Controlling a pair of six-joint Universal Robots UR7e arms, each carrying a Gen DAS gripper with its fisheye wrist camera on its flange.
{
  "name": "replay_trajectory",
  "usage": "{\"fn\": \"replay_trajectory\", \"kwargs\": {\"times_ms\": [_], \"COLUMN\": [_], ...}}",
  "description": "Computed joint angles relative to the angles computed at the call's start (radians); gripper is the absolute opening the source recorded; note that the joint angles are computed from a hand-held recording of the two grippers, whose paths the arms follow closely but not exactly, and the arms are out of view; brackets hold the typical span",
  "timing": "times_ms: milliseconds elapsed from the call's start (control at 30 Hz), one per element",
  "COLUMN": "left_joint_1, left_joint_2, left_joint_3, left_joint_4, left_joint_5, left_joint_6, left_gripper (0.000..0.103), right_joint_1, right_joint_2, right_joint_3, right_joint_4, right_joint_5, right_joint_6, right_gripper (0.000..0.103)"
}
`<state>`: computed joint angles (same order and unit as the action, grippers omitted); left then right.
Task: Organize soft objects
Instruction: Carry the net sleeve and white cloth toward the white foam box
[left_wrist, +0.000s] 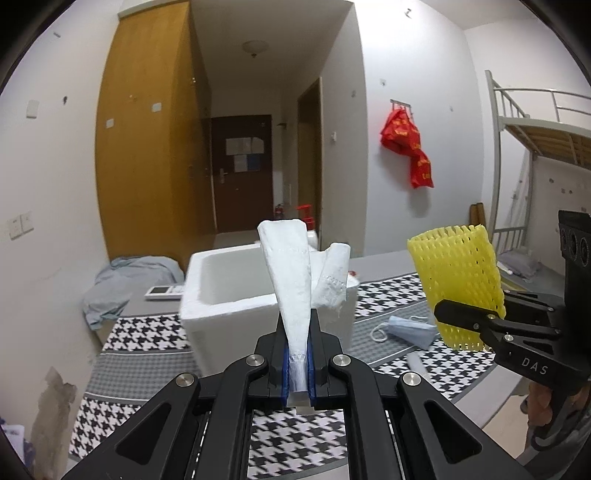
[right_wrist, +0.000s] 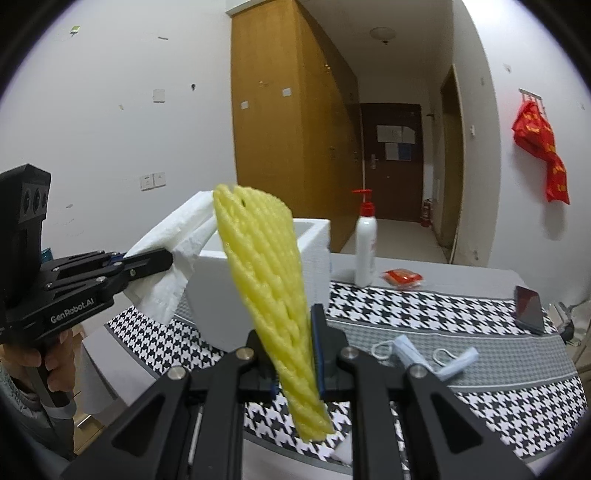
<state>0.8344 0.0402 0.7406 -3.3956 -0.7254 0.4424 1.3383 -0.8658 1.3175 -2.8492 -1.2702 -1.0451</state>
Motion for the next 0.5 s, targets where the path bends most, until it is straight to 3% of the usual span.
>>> {"fn": "replay_trajectory", "kwargs": {"times_ms": [500], "left_joint_1": [0.012], "left_joint_2": [-0.065], "left_joint_3": [0.122], "left_joint_4": [-0.107], "left_joint_5": [0.045], "left_joint_6": [-0.008], "left_gripper": [0.007], "right_joint_1": [0.041], "right_joint_2": [0.038], "right_joint_3": [-0.03], "right_joint_4": [0.073], "right_joint_5": [-0.022], "right_joint_6": [-0.055], "right_gripper": [0.018]}}
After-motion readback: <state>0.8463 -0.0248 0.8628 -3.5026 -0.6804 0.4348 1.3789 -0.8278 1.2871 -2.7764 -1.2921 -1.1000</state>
